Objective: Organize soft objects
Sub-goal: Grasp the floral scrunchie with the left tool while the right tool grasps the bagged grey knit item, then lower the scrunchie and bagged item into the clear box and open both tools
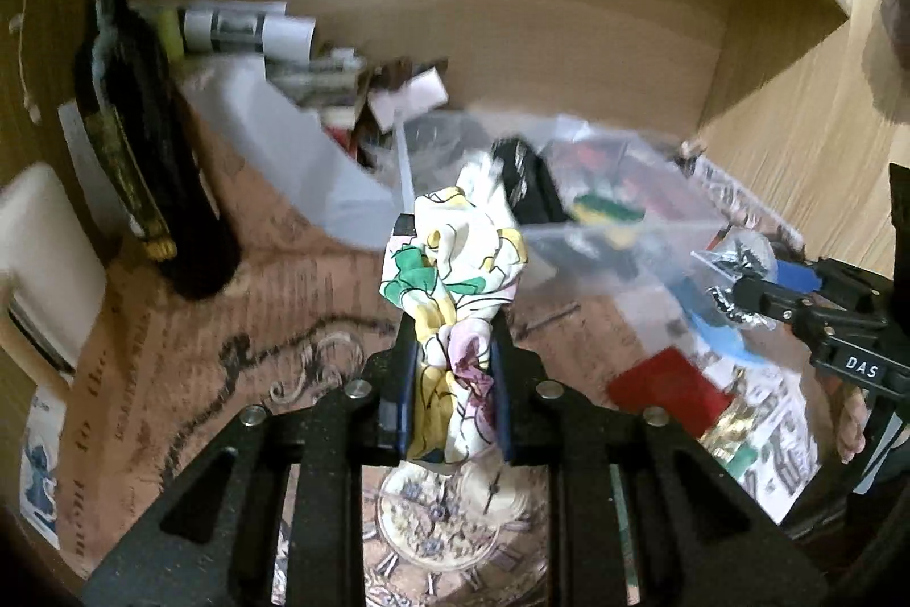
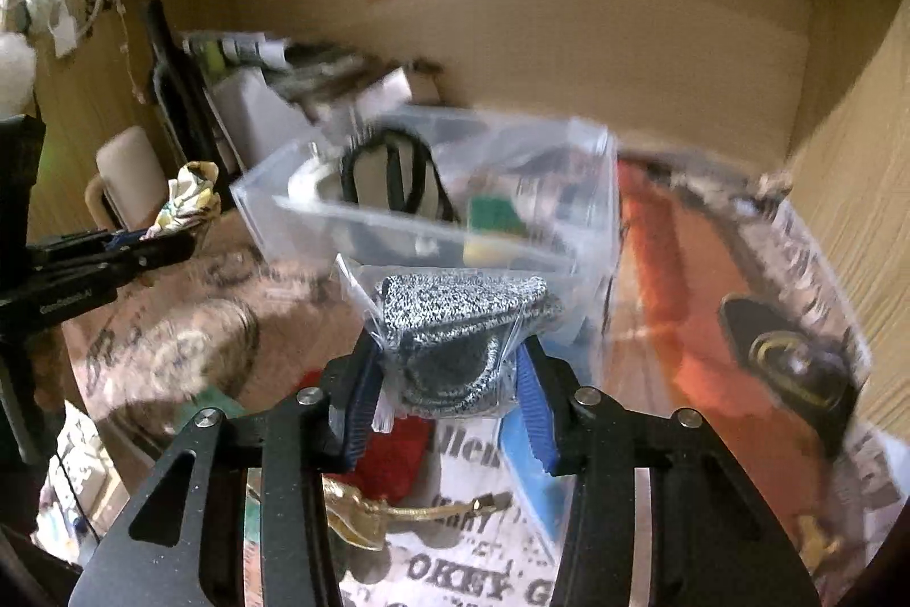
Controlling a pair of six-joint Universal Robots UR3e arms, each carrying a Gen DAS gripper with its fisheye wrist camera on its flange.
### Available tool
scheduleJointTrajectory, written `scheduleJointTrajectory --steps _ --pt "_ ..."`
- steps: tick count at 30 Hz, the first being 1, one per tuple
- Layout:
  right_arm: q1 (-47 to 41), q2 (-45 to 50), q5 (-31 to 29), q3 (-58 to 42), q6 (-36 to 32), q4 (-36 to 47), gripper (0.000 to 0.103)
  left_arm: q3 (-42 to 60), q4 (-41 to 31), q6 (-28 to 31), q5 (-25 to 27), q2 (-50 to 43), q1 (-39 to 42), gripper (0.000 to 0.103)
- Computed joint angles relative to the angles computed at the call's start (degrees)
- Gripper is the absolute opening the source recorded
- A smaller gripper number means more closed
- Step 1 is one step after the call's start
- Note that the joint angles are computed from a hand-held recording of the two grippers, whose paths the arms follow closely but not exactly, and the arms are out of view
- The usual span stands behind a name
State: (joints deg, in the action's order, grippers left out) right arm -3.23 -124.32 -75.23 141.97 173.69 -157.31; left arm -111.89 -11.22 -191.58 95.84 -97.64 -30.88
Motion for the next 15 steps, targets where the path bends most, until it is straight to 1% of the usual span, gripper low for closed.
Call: scheduleJointTrajectory --steps 2,4,8,11,15 --pt "-0.42 -1.17 0.25 -1.01 0.09 0.06 0.041 2.55 -0.55 -0.20 0.79 -0.68 -0.64 0.022" --pt "-1.08 -1.72 0.53 -2.12 0.27 -0.68 0.041 5.23 -0.97 -0.10 0.44 -1.75 -0.51 0.022" --pt "-0.91 0.78 0.01 -4.81 1.60 -4.14 0.042 10.44 -1.84 1.00 -0.33 -4.33 0.77 0.022" --pt "0.60 5.67 -1.67 -7.63 2.61 -7.75 0.043 15.68 -4.07 0.93 -0.46 -7.68 1.33 0.022" --pt "2.59 13.97 -3.48 -12.30 3.20 -11.09 0.044 23.63 -8.74 0.54 0.14 -13.29 1.87 0.022"
